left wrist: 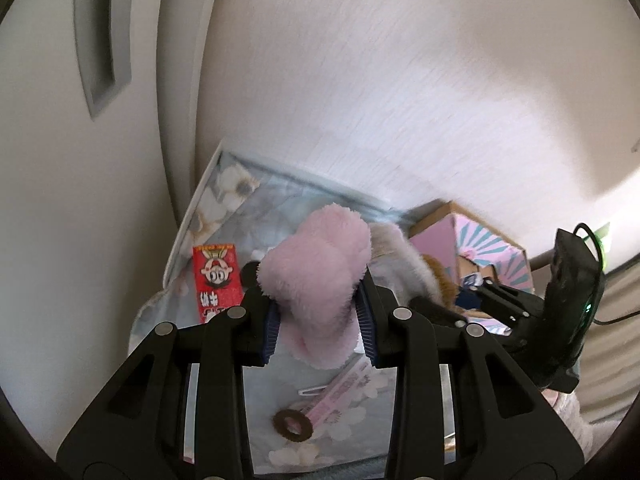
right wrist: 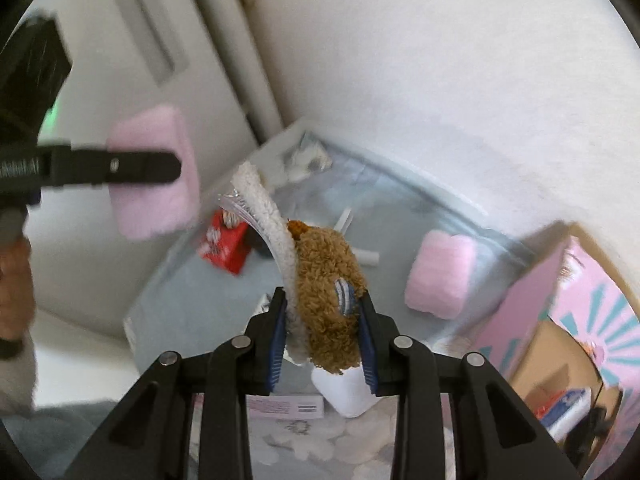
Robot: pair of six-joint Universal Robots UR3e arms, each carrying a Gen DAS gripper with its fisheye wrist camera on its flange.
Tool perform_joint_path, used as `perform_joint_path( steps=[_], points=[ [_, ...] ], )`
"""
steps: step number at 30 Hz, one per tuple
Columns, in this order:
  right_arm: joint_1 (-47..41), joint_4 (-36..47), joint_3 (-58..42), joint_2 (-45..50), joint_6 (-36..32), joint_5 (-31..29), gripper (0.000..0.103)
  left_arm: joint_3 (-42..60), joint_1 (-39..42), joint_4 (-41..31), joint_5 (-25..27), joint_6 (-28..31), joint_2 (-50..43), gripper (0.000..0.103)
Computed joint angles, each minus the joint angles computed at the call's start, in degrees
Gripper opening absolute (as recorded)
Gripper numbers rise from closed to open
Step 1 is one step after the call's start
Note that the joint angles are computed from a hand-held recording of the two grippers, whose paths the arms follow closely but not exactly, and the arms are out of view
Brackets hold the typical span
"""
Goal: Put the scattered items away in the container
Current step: 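Lift the pink slipper with the left gripper while the right gripper carries the bear to the box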
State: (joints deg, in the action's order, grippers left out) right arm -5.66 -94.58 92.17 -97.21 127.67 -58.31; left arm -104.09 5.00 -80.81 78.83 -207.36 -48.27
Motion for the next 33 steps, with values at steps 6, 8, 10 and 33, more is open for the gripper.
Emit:
perform_joint_path(
  steps=[6, 8, 10, 33],
  points=[
    [-9.27, 8.67, -3.39, -7.25, -0.25, 6.72, 0.030, 8.22, 0.69, -3.41, -0.98, 1.63, -1.12, 0.030],
    [-14.46, 13.36, -5.53, -9.36, -2.86, 9.27, 0.030, 9.14, -3.67, 0.59, 1.42, -0.98, -4.77, 0.030],
    [-19.74, 17.36, -7.50, -10.82, -5.33, 11.27, 0.030, 10.69, -8.43, 4.35, 3.45, -3.00, -9.35, 0.030],
    [-46.40, 15.93, -10.25, -4.61, -9.20, 6.23, 0.030, 68.41, -38.00, 5.39, 11.90, 1.44, -80.59, 0.030]
  ],
)
